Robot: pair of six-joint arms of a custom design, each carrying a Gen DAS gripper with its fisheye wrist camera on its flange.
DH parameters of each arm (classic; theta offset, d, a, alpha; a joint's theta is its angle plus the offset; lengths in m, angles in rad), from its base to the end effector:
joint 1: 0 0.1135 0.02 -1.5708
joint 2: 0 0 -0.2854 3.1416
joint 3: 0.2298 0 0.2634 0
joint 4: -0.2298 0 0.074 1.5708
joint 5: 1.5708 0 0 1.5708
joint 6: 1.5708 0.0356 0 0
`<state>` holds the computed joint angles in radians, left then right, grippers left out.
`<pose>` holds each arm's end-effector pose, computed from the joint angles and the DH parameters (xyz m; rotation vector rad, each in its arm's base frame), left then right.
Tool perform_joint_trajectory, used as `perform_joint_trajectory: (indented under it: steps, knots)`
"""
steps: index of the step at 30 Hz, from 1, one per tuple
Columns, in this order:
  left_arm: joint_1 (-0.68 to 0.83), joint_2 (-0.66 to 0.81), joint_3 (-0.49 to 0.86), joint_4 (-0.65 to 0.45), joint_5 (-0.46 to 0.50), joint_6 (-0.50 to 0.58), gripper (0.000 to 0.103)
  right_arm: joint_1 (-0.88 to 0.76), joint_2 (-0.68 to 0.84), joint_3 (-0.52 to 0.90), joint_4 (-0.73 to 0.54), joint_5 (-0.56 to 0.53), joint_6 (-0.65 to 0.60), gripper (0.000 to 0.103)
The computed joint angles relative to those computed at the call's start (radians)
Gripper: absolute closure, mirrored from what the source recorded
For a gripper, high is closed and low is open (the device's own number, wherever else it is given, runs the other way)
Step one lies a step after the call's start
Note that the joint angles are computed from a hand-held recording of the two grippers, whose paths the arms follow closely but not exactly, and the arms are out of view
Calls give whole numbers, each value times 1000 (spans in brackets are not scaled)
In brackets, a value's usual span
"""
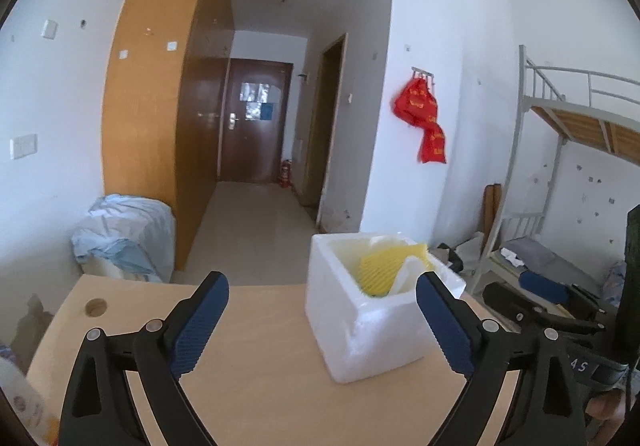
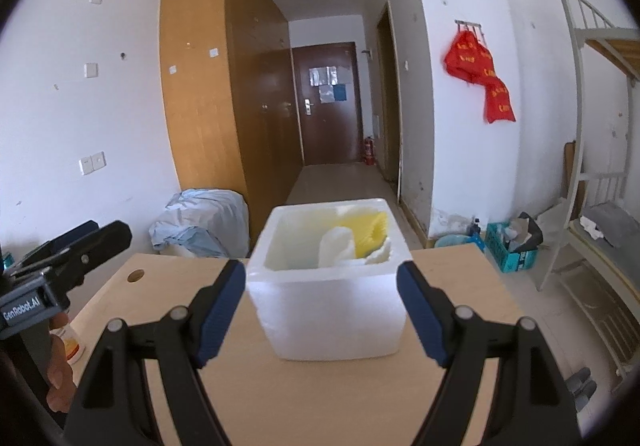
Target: Organize soft objects
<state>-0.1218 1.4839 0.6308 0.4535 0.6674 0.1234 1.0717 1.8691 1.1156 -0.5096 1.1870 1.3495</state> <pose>0.2981 -0.0587 0.2044 0.6610 1.8187 -0.6528 0.2005 0.2989 0.1713 0.4670 1.8828 -0.1788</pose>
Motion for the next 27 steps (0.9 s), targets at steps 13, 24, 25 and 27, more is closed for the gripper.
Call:
perform_joint_trajectory:
  steps: [13, 24, 25, 27]
  knots:
    - [296, -147, -190, 6, 192, 126, 8, 100, 130, 131, -71, 3, 81, 22]
    - [528, -24, -309, 141, 287, 242, 7, 151, 330, 286, -48, -49, 81, 19]
    - [544, -6, -321, 176, 291, 244, 7, 154, 352, 307, -53, -53, 83, 19]
    - [578, 27, -341, 246, 298, 247, 7, 167, 394, 354, -84, -44, 109, 19]
